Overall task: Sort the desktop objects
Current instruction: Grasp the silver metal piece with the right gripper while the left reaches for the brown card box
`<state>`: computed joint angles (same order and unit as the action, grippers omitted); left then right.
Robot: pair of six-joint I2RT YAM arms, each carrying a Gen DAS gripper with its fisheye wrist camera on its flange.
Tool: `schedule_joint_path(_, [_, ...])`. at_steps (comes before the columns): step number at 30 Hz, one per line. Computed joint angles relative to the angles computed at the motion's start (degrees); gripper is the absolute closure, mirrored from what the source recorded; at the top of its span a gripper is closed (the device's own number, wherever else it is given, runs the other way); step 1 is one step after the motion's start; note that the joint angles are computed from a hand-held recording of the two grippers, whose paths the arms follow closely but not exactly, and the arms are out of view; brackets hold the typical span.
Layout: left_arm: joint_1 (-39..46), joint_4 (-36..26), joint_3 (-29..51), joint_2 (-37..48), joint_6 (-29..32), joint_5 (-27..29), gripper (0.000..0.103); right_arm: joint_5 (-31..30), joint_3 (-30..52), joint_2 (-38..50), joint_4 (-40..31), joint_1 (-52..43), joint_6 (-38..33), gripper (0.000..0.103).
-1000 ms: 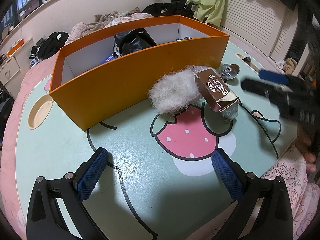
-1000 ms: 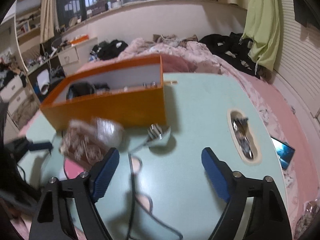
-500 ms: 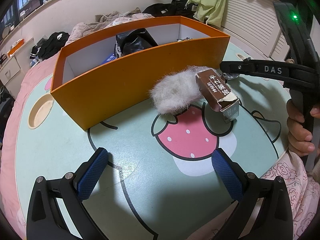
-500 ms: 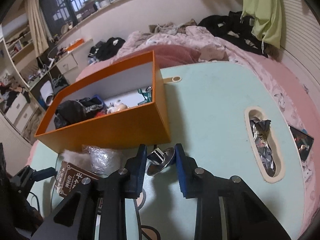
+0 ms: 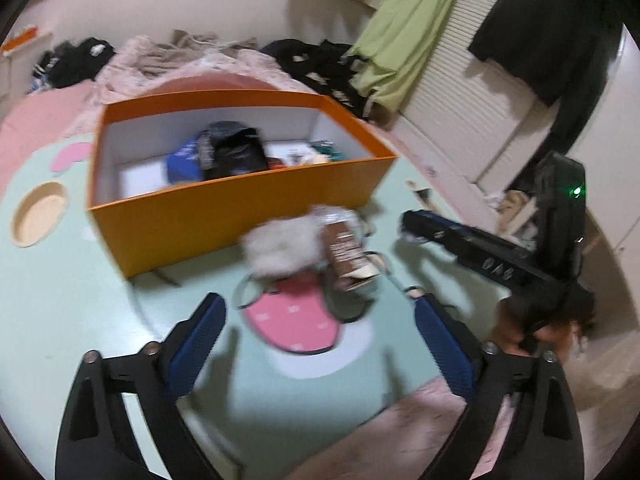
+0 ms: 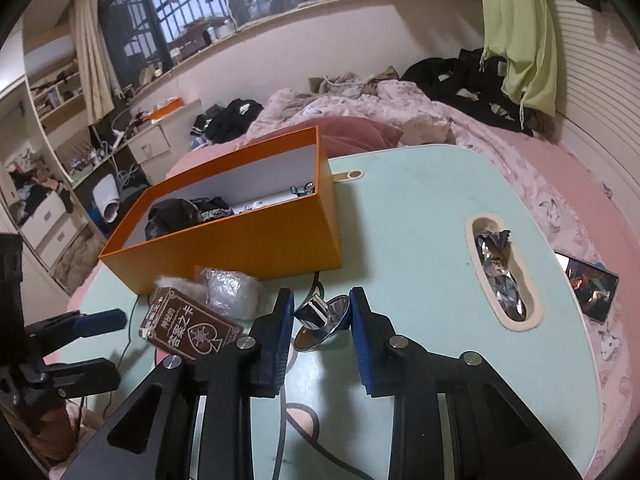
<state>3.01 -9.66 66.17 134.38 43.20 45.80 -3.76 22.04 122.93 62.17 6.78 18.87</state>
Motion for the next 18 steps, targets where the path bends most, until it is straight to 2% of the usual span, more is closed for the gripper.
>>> schedule_joint_path(2, [-0.9, -0.29, -0.71, -0.62, 0.87, -0.34, 0.025, 0.2, -0.26, 0.12, 0.4, -0.01, 0.24, 0.076])
schedule_joint_path(5, [-2.78, -0.93, -0.94, -1.16, 1.86, -0.3, 0.029, -0.21, 0.11, 0.39, 0.0, -0.41, 0.55, 0.076])
schedule_joint_path(7, [-3.64, -2.21, -0.91, -1.81, 2.84, 0.08, 0.037, -0.78, 0.31, 0.5, -0.24, -1.08, 0.37, 0.076])
schedule_joint_path(11, [-6.01, -2.97, 0.57, -0.62, 0.6, -1.85, 0.04, -0.83, 0.28, 0.54, 0.03, -1.14, 0.31, 0.076])
schedule_joint_path(15, [-7.99, -5.1, 4.68, 2.69, -1.54, -3.33, 0.065, -0.96, -0.09, 0.71, 0.78, -1.11, -0.04, 0.076])
schedule_joint_path(16, [-8.25, -4.19, 4.49, 2.89, -1.87, -3.78, 0.078, -1.06, -0.09, 0.79, 0.96, -1.09, -0.14, 0.076])
schedule_joint_path(17, [-8.57, -3.85, 4.57, 3.05, -2.33, -4.07, 0.083, -1.07, -0.14, 0.73, 1.0, -1.07, -0.26, 0.076])
schedule_joint_path(18, [-8.42, -3.76, 4.36, 3.02, -2.13, -3.58, 0.083, -1.0, -0.24, 0.62, 1.08, -0.98, -0.4, 0.076])
